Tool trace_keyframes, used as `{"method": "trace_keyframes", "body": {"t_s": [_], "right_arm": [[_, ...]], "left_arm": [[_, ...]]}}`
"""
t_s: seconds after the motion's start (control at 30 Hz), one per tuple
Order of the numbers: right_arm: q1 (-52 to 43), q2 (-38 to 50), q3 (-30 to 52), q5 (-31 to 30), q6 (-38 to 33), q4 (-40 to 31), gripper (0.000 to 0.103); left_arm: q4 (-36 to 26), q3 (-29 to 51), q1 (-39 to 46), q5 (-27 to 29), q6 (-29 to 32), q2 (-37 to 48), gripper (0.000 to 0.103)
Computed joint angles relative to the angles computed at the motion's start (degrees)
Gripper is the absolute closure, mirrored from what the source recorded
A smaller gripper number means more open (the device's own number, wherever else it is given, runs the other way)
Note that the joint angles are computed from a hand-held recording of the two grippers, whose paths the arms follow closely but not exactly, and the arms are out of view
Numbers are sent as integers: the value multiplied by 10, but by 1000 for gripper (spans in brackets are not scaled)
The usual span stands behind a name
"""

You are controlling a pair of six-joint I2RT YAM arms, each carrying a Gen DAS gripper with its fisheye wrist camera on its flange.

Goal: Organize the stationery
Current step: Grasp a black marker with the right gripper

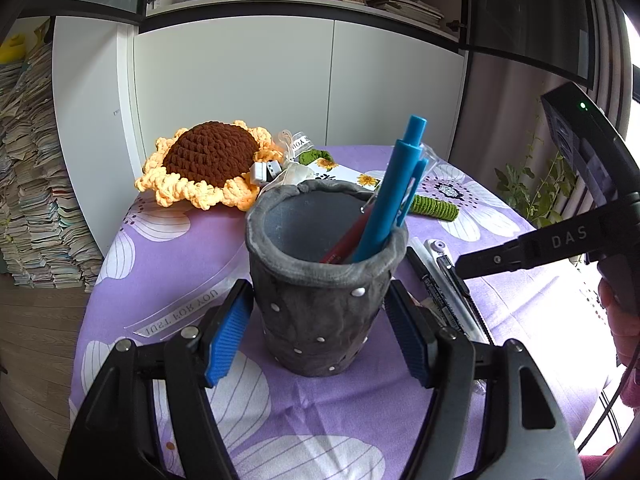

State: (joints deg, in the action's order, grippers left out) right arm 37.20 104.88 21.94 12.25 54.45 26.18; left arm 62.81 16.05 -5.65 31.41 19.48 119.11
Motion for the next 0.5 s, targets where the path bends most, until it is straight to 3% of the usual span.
{"method": "trace_keyframes", "body": {"t_s": [0.2, 0.33, 0.4, 0.5], "right_arm": [[6, 33, 72, 24, -20, -75, 72], [-2, 57, 93, 24, -27, -78, 72], [-2, 61, 99, 25, -33, -82, 85], [1, 58, 95, 26, -38, -80, 91]], "left_arm": [[0, 0, 0, 0, 0, 0, 35], [0, 0, 0, 0, 0, 0, 35], [0, 0, 0, 0, 0, 0, 35], [0, 0, 0, 0, 0, 0, 35]]}}
